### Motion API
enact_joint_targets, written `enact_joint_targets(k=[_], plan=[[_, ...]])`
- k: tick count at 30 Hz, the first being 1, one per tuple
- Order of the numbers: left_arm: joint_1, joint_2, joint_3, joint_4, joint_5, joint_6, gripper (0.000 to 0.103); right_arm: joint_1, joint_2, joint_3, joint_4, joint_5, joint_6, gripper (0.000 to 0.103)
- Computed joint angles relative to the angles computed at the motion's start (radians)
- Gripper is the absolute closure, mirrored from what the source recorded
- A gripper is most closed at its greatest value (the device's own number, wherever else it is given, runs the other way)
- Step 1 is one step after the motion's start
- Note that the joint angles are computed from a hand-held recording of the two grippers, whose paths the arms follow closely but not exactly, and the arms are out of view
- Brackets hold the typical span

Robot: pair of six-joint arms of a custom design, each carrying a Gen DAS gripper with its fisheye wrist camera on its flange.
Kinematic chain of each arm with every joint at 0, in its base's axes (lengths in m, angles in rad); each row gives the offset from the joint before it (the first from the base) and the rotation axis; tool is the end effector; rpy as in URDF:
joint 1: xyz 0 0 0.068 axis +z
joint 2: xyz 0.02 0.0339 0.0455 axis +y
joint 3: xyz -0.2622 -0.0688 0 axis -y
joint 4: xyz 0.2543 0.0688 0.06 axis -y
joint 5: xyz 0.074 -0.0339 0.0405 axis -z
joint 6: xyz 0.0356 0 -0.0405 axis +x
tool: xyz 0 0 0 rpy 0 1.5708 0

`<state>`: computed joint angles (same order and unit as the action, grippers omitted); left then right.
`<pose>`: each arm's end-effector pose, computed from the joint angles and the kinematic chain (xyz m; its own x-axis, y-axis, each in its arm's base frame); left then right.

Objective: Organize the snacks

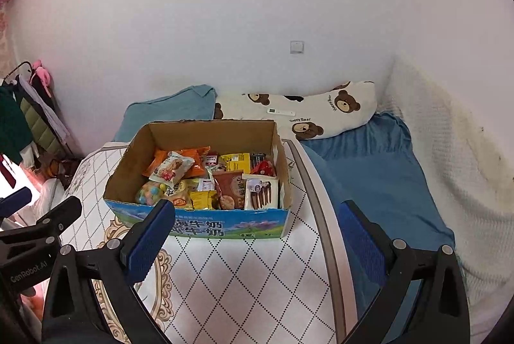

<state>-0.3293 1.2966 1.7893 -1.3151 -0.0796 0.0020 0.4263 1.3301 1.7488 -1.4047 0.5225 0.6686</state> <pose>0.2083 -0.0682 0.4588 -0.6929 0.2389 -0.6803 0.2725 0.9603 0.0596 0.2107 0.0762 0.4389 -0.6624 0.2892 -0.6911 0.3863 0.9223 0.0157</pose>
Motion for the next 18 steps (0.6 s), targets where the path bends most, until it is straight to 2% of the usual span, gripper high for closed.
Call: enact_joint_targets(k=[18], plan=[[0.004,0.012,0.029,-0.014,0.015,-0.006,0.001,0.006,-0.009,0.014,-0.012,-0.005,-0.009,0.000]])
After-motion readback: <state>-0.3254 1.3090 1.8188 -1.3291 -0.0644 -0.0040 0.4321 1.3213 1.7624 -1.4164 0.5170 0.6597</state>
